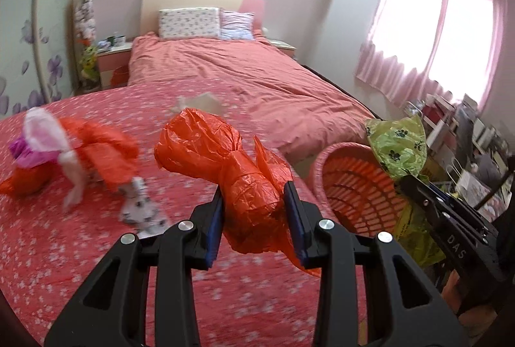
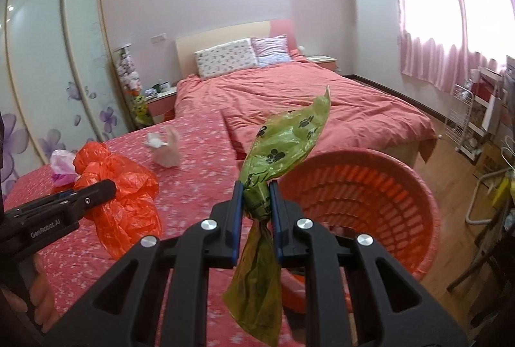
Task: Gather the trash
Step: 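Carry both bags over the orange basket and open both tools to drop them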
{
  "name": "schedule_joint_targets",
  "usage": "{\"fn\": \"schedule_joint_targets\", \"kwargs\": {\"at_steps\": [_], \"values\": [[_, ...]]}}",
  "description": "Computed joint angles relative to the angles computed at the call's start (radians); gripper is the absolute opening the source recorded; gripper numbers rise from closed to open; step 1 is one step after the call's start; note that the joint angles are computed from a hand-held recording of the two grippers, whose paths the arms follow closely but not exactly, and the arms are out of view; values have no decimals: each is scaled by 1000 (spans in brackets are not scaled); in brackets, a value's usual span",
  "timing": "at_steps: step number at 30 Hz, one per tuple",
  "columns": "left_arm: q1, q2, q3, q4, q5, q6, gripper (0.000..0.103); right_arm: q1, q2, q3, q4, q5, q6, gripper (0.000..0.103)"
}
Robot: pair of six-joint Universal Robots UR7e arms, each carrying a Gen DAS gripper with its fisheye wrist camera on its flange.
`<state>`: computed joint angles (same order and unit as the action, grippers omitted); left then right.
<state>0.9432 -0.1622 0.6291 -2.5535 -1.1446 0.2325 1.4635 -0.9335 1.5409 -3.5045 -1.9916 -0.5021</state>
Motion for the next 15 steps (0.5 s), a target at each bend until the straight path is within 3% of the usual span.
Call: {"fn": "schedule_joint_targets", "kwargs": {"at_steps": [10, 15], "values": [[-30, 105, -144, 96, -54, 66, 36, -47, -28, 12, -39, -22, 23, 17], [-45, 172, -237, 132, -48, 121, 36, -76, -40, 9, -45, -27, 30, 17]]}}
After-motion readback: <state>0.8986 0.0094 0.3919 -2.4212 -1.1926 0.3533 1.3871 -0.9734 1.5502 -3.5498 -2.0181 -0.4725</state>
